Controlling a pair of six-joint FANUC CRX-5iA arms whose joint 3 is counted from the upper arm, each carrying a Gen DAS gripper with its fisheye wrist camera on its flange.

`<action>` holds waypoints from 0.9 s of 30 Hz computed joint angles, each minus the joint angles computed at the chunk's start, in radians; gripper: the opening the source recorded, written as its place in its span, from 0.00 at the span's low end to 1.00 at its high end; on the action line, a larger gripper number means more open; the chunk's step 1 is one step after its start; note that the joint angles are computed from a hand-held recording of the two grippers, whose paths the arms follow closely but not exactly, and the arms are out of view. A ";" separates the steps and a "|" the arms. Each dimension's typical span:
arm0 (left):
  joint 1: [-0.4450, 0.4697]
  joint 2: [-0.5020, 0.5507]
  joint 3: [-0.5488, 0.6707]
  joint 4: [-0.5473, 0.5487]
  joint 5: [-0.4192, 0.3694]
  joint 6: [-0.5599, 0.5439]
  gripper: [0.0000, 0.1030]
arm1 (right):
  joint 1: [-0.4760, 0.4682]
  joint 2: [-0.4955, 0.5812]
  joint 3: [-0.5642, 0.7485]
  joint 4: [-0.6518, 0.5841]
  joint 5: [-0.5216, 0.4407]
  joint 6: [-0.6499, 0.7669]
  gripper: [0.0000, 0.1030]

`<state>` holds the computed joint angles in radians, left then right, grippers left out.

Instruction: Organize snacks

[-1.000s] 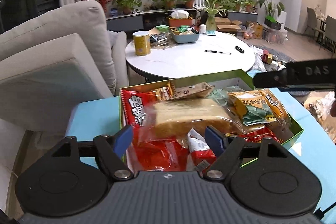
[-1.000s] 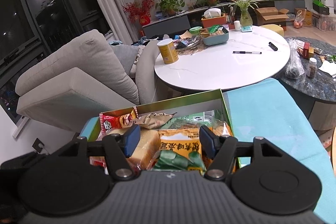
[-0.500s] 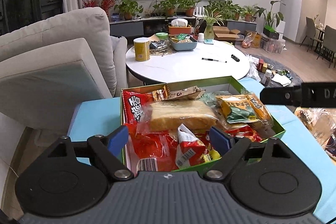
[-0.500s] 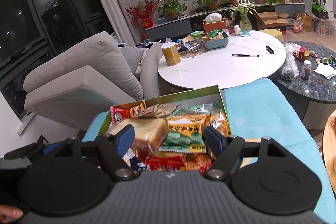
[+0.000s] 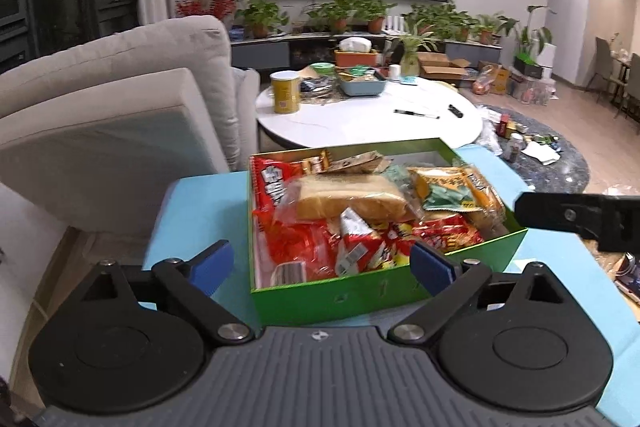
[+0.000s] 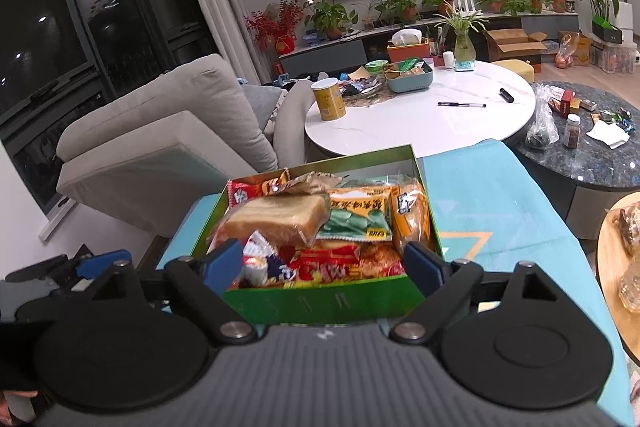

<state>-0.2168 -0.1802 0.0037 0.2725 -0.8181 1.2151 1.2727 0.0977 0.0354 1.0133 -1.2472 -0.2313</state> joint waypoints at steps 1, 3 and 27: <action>0.003 -0.009 -0.009 0.003 0.000 -0.003 0.92 | 0.008 0.001 0.000 0.005 -0.009 0.003 0.98; 0.012 -0.025 -0.028 0.024 -0.001 -0.019 0.92 | 0.024 0.004 -0.001 0.016 -0.029 0.007 0.98; 0.031 -0.164 -0.128 0.016 -0.020 -0.018 0.92 | 0.126 0.019 0.009 0.026 -0.127 -0.001 0.98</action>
<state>-0.1862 -0.3442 -0.1239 0.2885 -0.8377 1.1973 1.3987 0.1164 0.0441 1.0397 -1.3737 -0.2323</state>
